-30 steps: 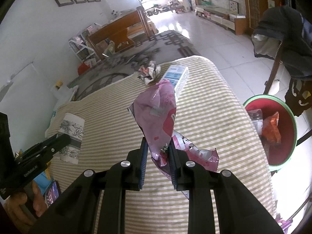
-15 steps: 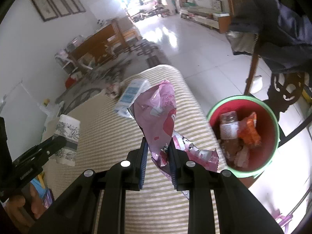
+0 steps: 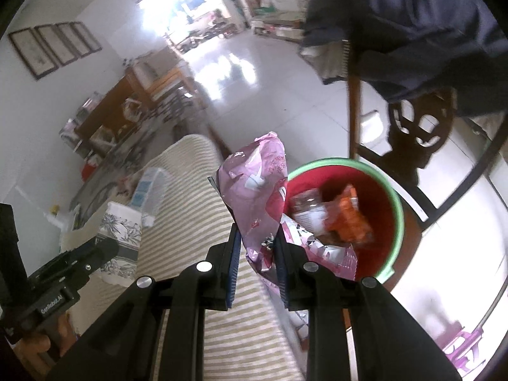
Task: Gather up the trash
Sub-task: 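Carry white cup and pink wrapper over to the red bin, then open both tools over the red bin to drop cup and wrapper, then grasp white-blue milk carton with left tool while right tool grasps crumpled paper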
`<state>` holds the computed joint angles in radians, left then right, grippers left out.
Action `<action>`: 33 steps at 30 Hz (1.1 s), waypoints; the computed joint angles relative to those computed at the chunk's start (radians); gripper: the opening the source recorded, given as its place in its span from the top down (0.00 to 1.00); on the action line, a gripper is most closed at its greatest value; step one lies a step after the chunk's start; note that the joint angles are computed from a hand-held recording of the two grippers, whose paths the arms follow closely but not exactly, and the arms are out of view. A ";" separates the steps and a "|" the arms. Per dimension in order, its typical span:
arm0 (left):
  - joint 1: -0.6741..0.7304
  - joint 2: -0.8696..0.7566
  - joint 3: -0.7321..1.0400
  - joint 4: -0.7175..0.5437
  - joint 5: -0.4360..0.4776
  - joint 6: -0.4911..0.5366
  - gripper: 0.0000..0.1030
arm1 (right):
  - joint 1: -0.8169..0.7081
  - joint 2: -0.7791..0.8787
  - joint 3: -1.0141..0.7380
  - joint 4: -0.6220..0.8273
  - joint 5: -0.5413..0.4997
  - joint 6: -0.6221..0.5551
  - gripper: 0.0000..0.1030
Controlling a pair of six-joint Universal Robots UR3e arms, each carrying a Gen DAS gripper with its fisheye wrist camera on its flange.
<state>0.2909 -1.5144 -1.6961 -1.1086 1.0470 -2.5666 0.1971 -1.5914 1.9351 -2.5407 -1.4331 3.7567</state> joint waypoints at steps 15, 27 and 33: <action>-0.295 -0.303 0.282 0.027 0.089 -0.173 0.60 | -0.233 -0.126 0.195 -0.013 0.125 -0.097 0.79; -0.249 -0.362 0.312 0.141 0.172 -0.226 0.21 | -0.299 -0.071 0.214 -0.084 0.184 -0.095 0.31; -0.116 -0.469 0.390 0.222 0.364 -0.267 0.19 | -0.280 -0.049 0.202 -0.083 0.183 -0.091 0.30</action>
